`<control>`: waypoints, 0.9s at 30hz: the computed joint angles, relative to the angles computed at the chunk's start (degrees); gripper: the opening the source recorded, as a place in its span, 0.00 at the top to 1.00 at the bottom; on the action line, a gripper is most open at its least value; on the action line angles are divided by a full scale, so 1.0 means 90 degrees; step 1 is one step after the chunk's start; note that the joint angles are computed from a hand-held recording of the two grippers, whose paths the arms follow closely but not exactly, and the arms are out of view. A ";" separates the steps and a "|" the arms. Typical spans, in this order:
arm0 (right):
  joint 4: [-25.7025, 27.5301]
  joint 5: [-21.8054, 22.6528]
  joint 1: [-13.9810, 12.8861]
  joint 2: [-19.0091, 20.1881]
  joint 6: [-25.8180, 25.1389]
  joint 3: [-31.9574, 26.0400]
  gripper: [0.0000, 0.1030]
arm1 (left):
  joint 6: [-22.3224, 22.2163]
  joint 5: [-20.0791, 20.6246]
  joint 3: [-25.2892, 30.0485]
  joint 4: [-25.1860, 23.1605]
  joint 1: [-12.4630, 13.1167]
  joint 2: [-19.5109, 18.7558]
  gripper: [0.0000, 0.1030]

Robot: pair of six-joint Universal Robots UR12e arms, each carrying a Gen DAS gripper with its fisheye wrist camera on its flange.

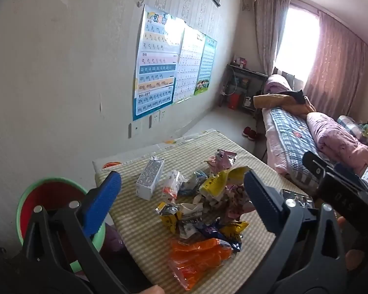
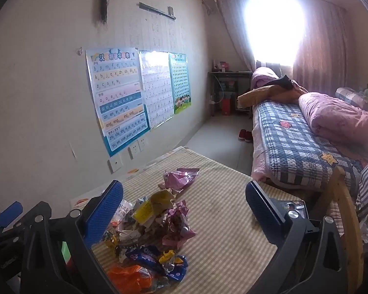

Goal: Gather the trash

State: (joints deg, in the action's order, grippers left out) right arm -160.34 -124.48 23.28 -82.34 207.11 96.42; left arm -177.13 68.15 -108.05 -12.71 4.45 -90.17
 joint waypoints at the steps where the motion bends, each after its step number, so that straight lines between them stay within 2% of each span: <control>1: 0.0023 0.0030 -0.0002 -0.0007 0.0019 -0.0001 0.07 | -0.0027 0.0077 -0.0004 0.0011 -0.0016 0.0009 0.05; 10: 0.0293 0.0189 -0.0013 0.0017 0.0168 -0.0061 0.07 | -0.0010 0.0228 0.0066 -0.0149 -0.0027 -0.0011 0.05; 27: 0.0444 0.0539 -0.0121 0.0082 0.0203 -0.0048 0.07 | 0.0108 0.0398 0.0149 -0.0411 -0.0124 -0.0142 0.05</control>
